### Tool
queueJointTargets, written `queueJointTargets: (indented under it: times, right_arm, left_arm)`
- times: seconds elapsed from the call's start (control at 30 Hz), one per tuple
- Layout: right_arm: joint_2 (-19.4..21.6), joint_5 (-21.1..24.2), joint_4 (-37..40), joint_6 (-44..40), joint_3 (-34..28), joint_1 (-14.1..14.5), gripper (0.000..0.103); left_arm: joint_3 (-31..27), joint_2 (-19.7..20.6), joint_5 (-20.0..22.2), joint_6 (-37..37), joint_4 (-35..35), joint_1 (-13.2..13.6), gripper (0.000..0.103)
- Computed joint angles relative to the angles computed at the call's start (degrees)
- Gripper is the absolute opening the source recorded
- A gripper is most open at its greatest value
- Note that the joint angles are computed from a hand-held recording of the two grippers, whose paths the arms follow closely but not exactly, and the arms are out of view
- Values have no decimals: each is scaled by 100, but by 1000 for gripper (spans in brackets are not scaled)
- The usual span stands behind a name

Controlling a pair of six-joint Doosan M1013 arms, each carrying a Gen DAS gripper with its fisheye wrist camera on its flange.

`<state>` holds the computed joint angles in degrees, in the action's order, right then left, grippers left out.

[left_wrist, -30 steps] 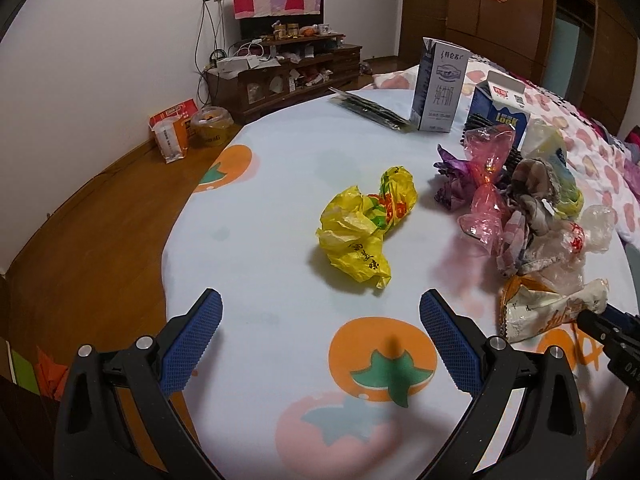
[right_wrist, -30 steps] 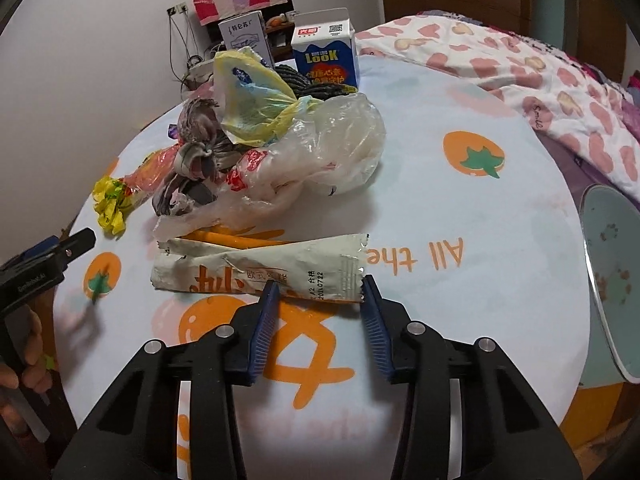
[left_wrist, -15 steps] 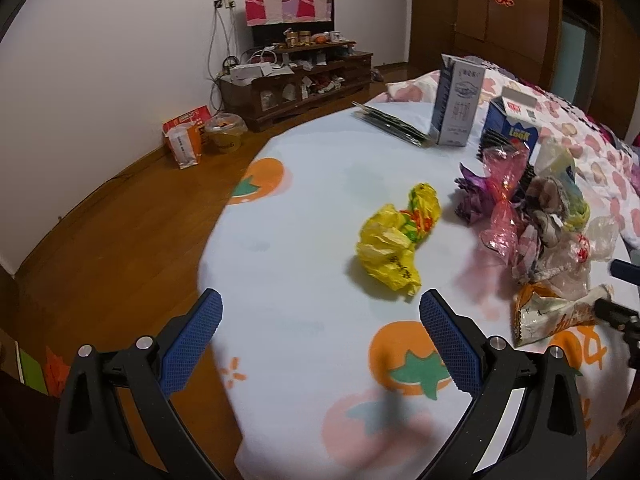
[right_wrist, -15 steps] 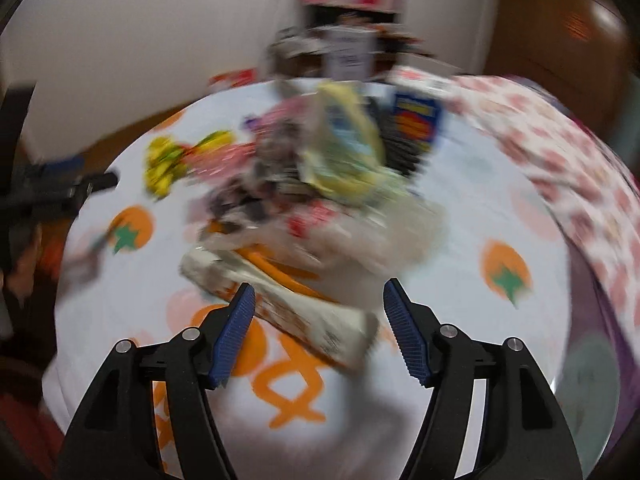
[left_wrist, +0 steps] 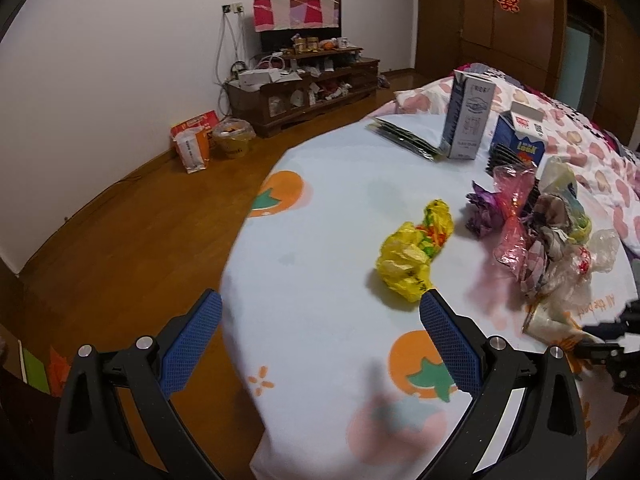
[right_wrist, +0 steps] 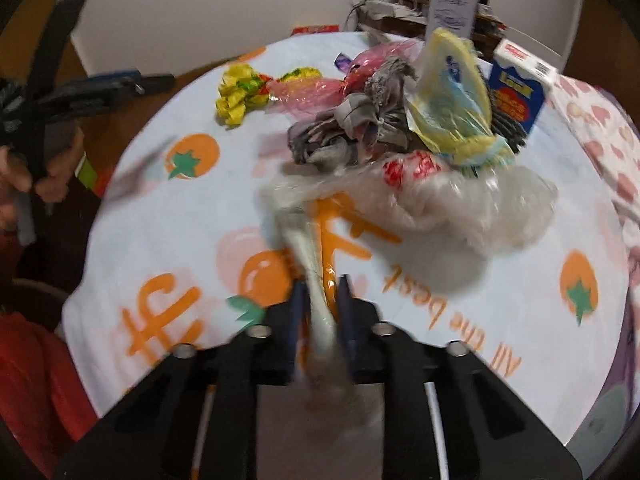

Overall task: Collect trash
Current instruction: 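Grasp the yellow candy wrapper with the left gripper while the right grasps snack wrappers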

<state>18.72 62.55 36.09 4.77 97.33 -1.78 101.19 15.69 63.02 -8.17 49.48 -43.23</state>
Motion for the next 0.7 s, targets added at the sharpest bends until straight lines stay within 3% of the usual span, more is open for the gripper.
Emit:
queueJointTargets:
  times: [0.13, 0.27, 0.4, 0.47, 0.53, 0.63, 0.7]
  right_arm:
    - [-162, 233, 601, 161, 120, -276, 13]
    - [-292, 533, 1198, 308, 166, -553, 13]
    - [-401, 282, 1850, 565, 253, -720, 13]
    - [-447, -166, 2052, 760, 322, -709, 13]
    - [-417, -305, 2129, 1076, 303, -731, 13]
    - [-420, -702, 2128, 1490, 330, -697, 13]
    - [-391, -862, 2082, 1789, 324, -664, 13]
  left_arm:
    - [-59, 55, -153, 82, 135, 50, 97]
    - [-166, 150, -561, 376, 109, 207, 97]
    - [-404, 393, -622, 742, 140, 317, 95]
    - [-531, 532, -648, 976, 13, 387, 90]
    - [-651, 689, -621, 1229, -174, 453, 76]
    - [-764, 784, -719, 1622, -639, 574, 63]
    - [-729, 751, -876, 1574, -534, 569, 56]
